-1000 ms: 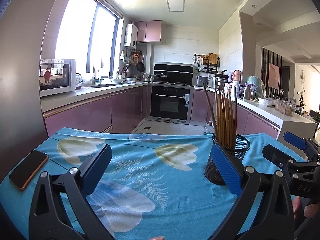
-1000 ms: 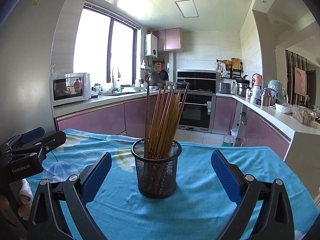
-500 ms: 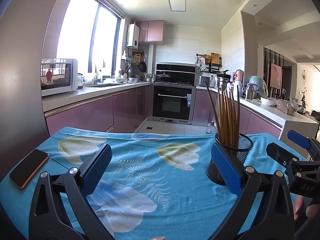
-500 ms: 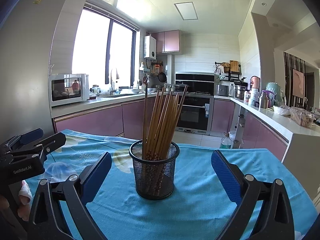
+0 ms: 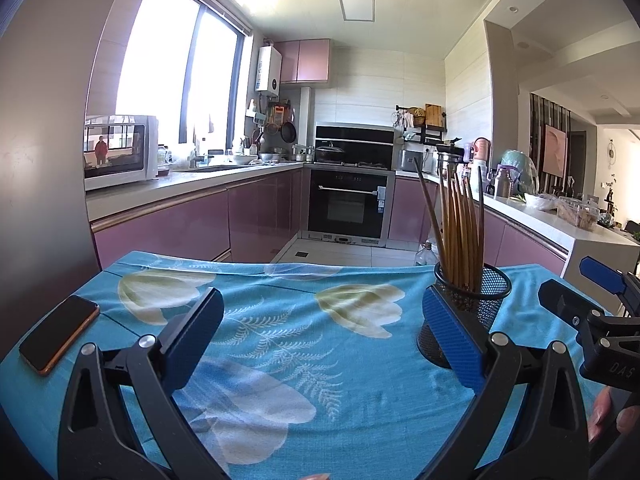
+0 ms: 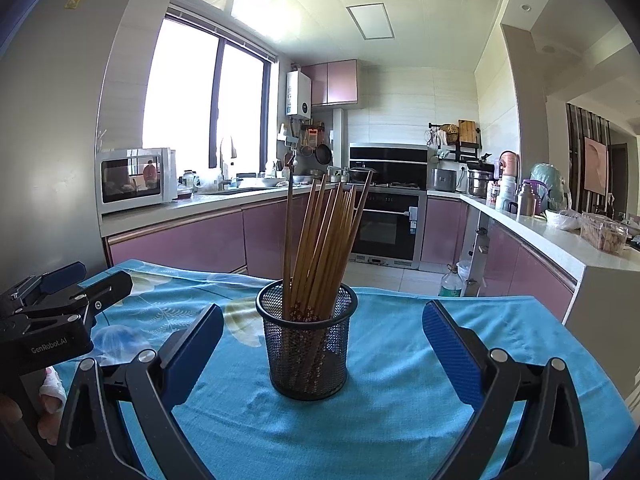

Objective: Organize utensils

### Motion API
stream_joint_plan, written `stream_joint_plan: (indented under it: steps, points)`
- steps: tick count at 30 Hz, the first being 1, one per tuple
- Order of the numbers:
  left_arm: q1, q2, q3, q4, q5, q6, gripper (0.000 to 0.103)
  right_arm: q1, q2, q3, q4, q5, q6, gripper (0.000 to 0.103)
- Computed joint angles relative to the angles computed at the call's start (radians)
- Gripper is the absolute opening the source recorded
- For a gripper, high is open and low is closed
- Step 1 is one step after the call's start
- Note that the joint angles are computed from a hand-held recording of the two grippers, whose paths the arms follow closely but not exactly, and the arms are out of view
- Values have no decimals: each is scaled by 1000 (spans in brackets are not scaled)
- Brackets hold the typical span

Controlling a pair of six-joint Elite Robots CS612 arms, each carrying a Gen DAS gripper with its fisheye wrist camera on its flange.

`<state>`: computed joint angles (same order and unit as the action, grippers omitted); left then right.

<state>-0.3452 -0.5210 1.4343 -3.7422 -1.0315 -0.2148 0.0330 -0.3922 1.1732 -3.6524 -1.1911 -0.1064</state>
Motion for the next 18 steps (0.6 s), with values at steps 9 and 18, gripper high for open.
stream_joint_plan:
  steps: [9,18]
  points:
    - [0,1,1,2,-2,-1,98,1,3,-11,11,0,-1,96]
    - [0,2,-1,10,2,1,98,0,4,-11,10,-2,4,96]
